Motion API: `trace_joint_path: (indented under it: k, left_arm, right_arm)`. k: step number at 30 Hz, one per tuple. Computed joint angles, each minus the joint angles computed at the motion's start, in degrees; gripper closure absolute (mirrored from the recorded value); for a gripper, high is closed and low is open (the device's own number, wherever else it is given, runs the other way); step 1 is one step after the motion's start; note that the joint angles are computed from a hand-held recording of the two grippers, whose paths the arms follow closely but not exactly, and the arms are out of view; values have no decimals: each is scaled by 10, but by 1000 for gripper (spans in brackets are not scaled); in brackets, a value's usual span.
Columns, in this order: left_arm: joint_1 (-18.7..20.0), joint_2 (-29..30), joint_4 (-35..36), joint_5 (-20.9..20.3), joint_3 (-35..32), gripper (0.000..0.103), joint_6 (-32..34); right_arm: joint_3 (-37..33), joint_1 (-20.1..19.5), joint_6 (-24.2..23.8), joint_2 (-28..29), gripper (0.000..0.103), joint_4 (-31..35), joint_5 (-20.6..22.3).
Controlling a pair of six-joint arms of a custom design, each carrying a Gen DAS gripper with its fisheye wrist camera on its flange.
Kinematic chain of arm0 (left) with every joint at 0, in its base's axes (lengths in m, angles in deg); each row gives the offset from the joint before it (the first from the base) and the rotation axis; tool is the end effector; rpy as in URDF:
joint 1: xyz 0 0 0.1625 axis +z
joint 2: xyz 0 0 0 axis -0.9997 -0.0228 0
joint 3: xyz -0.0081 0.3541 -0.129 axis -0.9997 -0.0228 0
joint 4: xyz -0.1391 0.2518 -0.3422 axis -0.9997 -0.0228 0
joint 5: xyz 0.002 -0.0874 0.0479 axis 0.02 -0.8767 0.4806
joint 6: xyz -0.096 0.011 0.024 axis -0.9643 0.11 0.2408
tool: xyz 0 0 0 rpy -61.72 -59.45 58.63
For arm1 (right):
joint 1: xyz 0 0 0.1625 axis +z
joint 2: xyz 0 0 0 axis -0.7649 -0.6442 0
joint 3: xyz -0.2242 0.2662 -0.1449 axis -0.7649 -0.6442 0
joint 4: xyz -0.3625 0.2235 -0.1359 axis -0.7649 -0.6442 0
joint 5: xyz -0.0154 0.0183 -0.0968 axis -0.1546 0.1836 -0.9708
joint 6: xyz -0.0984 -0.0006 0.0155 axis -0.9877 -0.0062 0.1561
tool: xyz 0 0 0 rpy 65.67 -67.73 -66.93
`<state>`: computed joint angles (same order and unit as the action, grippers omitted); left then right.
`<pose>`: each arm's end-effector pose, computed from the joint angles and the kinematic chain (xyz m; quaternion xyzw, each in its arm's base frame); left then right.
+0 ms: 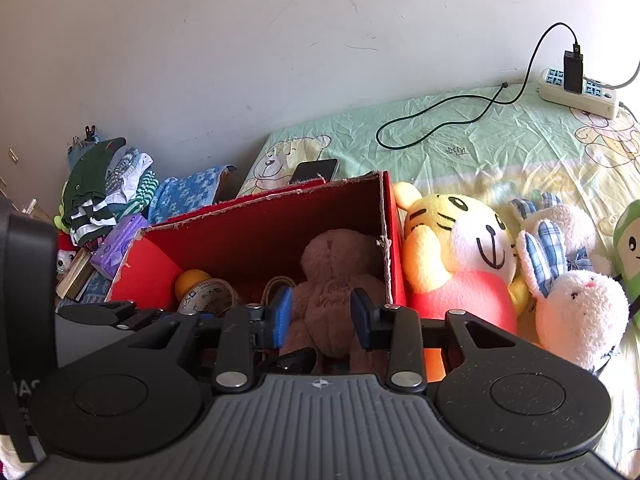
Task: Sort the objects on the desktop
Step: 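Open the right gripper to release the bear inside the box, then withdraw the right gripper from the box toward the green plush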
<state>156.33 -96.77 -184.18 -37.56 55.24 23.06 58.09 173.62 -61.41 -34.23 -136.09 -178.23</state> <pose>-0.0589 -0.6492 0.3948 0.3028 0.8903 -0.1443 0.3078 0.4962 -0.6359 -0.0448 -0.0109 -0.8786 0.4242 0.2191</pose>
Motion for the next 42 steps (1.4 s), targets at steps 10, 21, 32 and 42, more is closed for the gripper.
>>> trace_joint_path:
  k: [10,21,32,42]
  left_arm:
    - [-3,-3,24,0,4,82,-32]
    - [-18,-29,-58,16,51,29,1]
    - [-32,-38,-103,73,72,5,-10]
    - [-73,-113,-142,116,155,5,-44]
  right_arm:
    - [33,4,35,-15,97,-14,1]
    - [32,13,30,-14,75,-32,-14]
    - [66,3,-7,-35,75,-76,54]
    - [194,-9,-62,-103,66,-180,171]
